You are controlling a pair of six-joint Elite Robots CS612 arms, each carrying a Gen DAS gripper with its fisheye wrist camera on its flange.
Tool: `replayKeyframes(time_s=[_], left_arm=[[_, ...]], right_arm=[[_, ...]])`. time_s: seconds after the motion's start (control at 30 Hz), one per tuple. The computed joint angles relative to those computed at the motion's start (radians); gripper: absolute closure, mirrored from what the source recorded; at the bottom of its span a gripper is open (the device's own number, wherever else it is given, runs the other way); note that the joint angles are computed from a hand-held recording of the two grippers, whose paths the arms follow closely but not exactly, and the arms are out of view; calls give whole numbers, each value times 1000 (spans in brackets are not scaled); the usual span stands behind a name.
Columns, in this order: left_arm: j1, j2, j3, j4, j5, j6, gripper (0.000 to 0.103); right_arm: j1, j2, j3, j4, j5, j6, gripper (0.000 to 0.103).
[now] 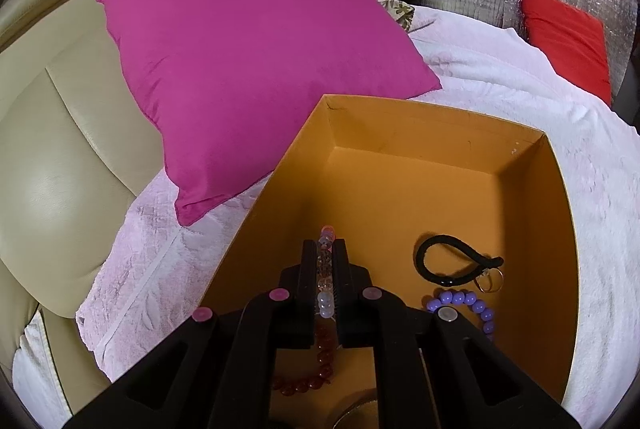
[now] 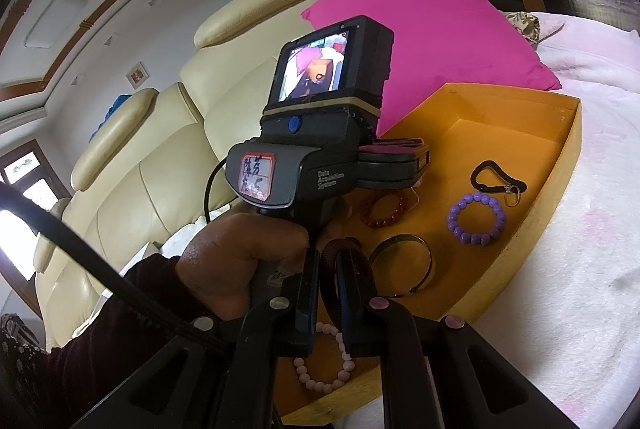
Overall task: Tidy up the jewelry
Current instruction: 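Lower crystal bracelet into box and open left tool while right tool releases ring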
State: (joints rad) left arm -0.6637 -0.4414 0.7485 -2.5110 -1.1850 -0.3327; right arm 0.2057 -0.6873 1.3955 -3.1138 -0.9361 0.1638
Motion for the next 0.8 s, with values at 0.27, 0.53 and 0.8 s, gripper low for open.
replayKeyframes(time_s=[0.27,0.53,0.8], left_arm=[[0,1,-1,-1,-2,3,96],[6,1,-1,10,-1,-16,96],[7,1,-2,20,5,-25,96]], right_arm=[[2,1,-2,7,0,-11,93],[3,4,-6,14,1,-14,92],[5,6,-12,47,-6,-21,93]])
